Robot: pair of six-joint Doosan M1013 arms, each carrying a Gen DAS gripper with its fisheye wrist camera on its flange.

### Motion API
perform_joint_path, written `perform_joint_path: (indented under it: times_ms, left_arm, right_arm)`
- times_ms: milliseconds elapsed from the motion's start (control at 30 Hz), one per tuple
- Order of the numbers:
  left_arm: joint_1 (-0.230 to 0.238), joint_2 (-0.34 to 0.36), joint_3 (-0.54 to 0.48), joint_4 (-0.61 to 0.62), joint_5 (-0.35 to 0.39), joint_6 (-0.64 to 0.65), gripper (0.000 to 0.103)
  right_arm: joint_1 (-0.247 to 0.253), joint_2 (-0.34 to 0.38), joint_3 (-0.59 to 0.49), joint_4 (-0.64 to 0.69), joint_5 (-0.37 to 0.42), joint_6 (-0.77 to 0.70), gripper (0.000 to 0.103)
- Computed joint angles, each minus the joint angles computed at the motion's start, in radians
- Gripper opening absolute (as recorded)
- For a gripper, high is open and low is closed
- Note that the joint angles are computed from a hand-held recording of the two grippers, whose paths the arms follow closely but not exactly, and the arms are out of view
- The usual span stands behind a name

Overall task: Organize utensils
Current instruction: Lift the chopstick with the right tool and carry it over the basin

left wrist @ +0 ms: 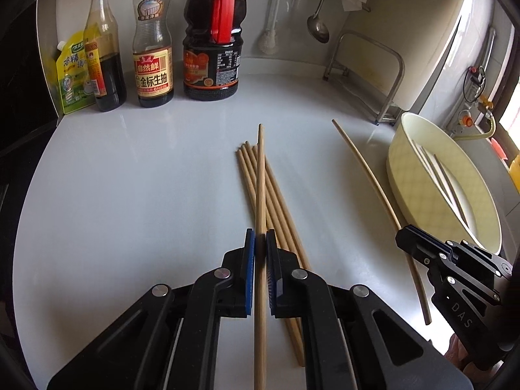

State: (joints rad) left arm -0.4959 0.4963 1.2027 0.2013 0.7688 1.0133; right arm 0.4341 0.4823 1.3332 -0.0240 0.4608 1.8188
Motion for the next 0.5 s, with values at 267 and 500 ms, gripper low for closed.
perform_joint_path:
  times_ms: [267,500]
  left_arm:
    - [-0.029,0.046,-0.129,-0.115,-0.022,0.157,0.008]
    - [-0.065,0.163,-0.359,-0.261,0.058,0.330,0.008]
  right_arm:
    - [-0.039,-0.072,0.066,-0.151,-0.097,0.203,0.006]
    - [-0.112,-0.116,0.122,-0.339,-0.116,0.501,0.006]
